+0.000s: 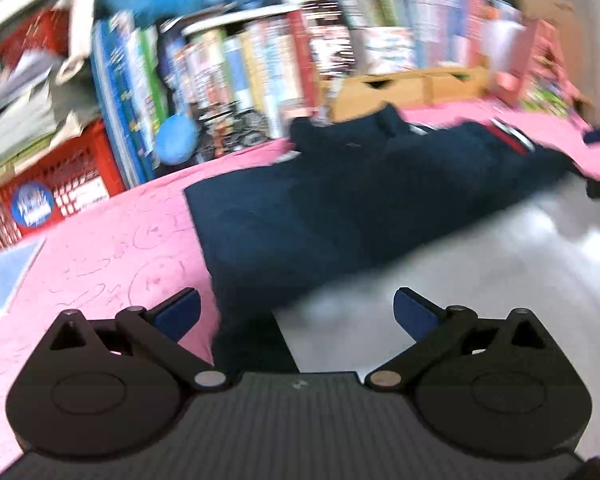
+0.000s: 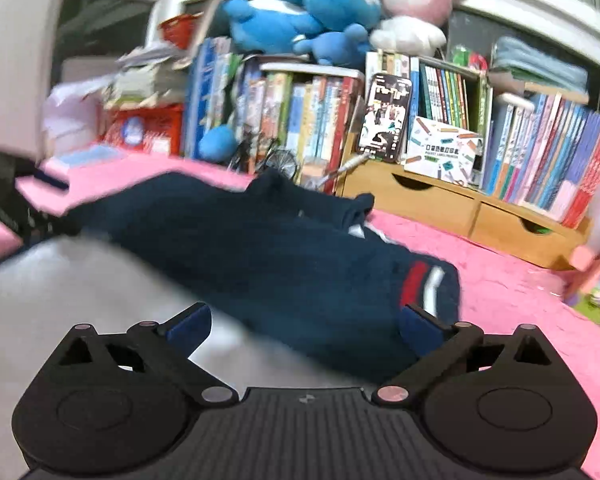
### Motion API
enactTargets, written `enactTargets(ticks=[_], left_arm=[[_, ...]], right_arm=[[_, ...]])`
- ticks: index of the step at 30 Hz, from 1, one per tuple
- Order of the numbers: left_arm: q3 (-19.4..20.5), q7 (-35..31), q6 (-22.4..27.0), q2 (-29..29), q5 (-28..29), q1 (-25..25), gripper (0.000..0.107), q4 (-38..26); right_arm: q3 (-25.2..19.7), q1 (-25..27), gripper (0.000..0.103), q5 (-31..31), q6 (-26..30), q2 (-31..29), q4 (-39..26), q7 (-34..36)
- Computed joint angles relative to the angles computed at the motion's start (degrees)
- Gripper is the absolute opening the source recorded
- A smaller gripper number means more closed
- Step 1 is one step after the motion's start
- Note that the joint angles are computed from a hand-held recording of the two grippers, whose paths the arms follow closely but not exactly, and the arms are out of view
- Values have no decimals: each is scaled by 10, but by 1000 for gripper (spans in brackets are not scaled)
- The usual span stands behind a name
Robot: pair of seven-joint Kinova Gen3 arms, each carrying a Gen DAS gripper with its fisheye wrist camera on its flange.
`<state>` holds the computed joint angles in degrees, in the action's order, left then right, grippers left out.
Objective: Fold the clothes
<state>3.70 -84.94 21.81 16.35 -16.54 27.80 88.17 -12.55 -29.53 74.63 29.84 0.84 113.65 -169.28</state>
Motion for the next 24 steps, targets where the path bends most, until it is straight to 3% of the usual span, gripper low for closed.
enactTargets(ticks=[3, 6, 9, 12, 15, 18, 20, 21, 22, 24], left_arm=[[52, -38, 23, -47, 28, -35, 103, 51], [111, -98, 74, -79, 98, -99, 103, 67], [81, -126, 143, -101, 162, -93, 103, 61], [55, -132, 197, -116, 232, -102, 103, 68], [39, -144, 177, -126, 276, -100, 103, 87], [13, -136, 140, -121, 296, -69, 102, 95], [24, -171, 111, -125, 342, -83, 88, 111], [43, -193, 106, -124, 365, -102, 81, 112], [53, -214, 110, -124, 388, -114, 75, 112], [52, -242, 109, -120, 414, -117, 72, 112]], right_arm=[[2, -61, 102, -70, 70, -45, 39, 26], [-61, -53, 103, -140, 140, -78, 66, 29], [-97, -66, 103, -210, 210, -105, 74, 20], [-64, -133, 101, -280, 243, -141, 76, -4], [-62, -117, 97, -332, 200, -169, 92, 8], [-128, -38, 99, -335, 179, -153, 87, -10], [-181, -1, 76, -325, 211, -141, 70, -33], [-197, 6, 34, -311, 222, -144, 68, -56], [-202, 11, 6, -303, 224, -153, 68, -80], [-185, 6, 6, -303, 212, -168, 72, -98]])
